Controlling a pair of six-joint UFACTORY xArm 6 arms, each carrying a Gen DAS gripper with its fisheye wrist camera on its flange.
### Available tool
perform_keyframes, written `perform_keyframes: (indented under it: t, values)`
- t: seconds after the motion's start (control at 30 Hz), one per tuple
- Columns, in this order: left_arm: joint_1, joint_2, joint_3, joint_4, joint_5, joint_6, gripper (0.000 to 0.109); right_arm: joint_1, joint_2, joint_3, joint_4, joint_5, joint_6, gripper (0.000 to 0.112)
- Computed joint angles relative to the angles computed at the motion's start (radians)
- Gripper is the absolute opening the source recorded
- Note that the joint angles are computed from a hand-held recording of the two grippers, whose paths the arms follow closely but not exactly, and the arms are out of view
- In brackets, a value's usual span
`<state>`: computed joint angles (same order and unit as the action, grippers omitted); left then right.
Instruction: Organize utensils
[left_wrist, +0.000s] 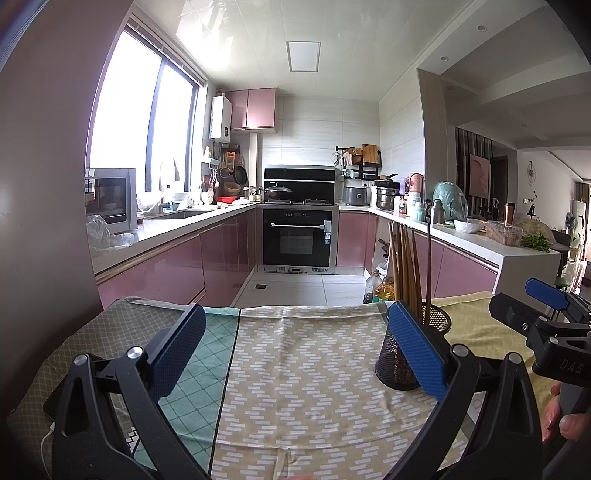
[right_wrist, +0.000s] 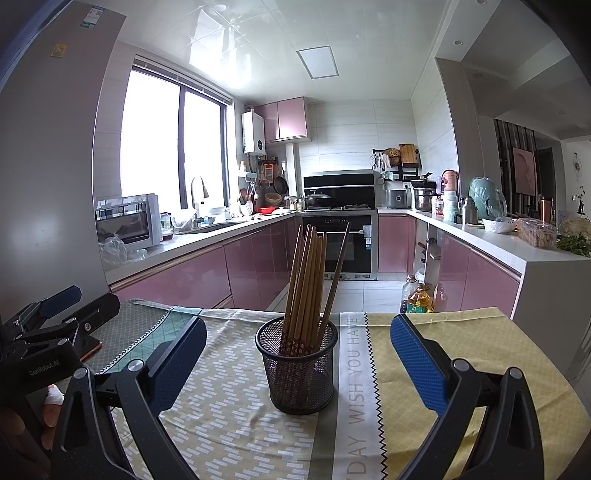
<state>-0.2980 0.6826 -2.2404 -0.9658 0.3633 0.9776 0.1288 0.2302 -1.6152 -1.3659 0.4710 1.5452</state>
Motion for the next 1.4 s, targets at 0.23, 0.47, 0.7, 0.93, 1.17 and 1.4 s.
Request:
perform_keyframes:
  t: [0.23,0.47,0.7,0.93,1.17,1.4]
  values:
    - [0.003,0.004,-0.004,-0.001,0.003,0.003,0.098,-0.001,0.001,0.000,-0.001,-0.001,0.001,0.097]
    - [0.001,0.002,-0.002,0.001,0.001,0.002,0.098,-0.001,0.000,0.002,0.001,-0.001,0.003,0.097]
    - [0.002,0.003,0.001,0.000,0.000,0.005,0.098,-0.001,0.001,0.001,0.002,-0.001,0.003,0.097]
    - [0.002,0.004,-0.001,-0.001,0.001,0.006,0.098,-0.001,0.001,0.003,0.002,-0.002,0.005,0.097]
    - [0.002,0.005,-0.003,0.001,0.001,0.004,0.098,-0.003,0.001,0.006,-0.002,-0.002,0.014,0.097]
    - [0.001,-0.001,0.008,-0.010,-0.007,0.018,0.098,-0.002,0.002,0.005,-0.001,-0.003,0.013,0.097]
